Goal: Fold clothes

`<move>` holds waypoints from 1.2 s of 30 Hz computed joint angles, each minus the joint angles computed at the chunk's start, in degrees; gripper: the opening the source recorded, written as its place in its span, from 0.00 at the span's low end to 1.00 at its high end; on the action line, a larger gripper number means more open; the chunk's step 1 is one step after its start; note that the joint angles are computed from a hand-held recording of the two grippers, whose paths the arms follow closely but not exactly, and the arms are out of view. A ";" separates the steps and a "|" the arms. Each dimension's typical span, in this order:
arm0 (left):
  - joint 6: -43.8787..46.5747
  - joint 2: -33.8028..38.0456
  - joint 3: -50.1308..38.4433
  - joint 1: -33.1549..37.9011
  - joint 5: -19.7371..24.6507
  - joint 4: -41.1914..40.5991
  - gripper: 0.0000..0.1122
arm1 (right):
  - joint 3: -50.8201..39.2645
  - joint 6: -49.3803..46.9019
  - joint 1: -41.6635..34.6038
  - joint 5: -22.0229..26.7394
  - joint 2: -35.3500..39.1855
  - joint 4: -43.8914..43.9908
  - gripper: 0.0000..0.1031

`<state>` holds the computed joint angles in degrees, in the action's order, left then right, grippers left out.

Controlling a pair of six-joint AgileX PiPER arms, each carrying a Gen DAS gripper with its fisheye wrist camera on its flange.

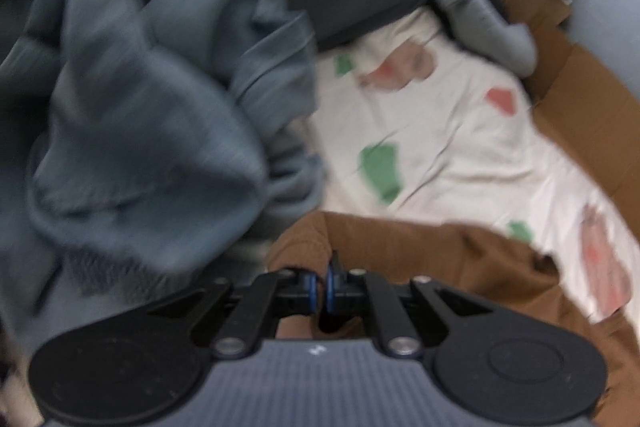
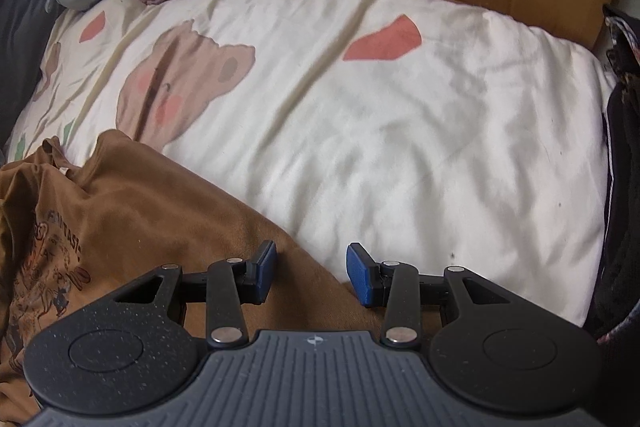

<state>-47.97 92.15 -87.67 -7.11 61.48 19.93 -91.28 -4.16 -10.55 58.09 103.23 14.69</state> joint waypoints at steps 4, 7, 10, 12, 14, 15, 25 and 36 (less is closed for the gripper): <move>-0.15 -2.50 4.87 0.47 2.47 -0.50 0.04 | 1.44 0.15 0.30 0.12 -0.69 -0.23 0.44; -0.27 -3.87 7.44 0.55 3.69 -0.90 0.04 | 2.56 0.41 0.53 0.24 -1.16 -0.49 0.44; 0.29 -4.81 9.22 0.57 4.88 -1.49 0.05 | 3.93 0.45 0.59 0.09 -1.77 -0.58 0.44; 0.93 -5.11 9.70 0.90 5.82 -2.26 0.06 | 4.57 0.19 0.56 0.17 -2.01 -0.63 0.44; 1.38 -5.36 9.54 1.25 6.82 -2.78 0.11 | 4.51 -0.21 0.44 0.65 -2.04 -0.62 0.44; 1.27 -5.68 9.36 1.23 7.04 -2.51 0.12 | 3.94 -0.34 0.32 1.30 -1.89 -0.61 0.44; 1.79 -5.13 2.44 -0.89 4.50 3.86 0.26 | 1.17 -2.29 -1.00 2.67 -3.37 1.29 0.44; 15.97 10.45 -14.77 -0.15 3.01 -0.60 0.26 | -3.24 -1.28 1.10 -0.68 0.59 -2.84 0.44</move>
<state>-31.99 102.60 -102.44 -7.25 64.50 19.32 -94.52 -5.43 -9.45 57.41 103.82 11.85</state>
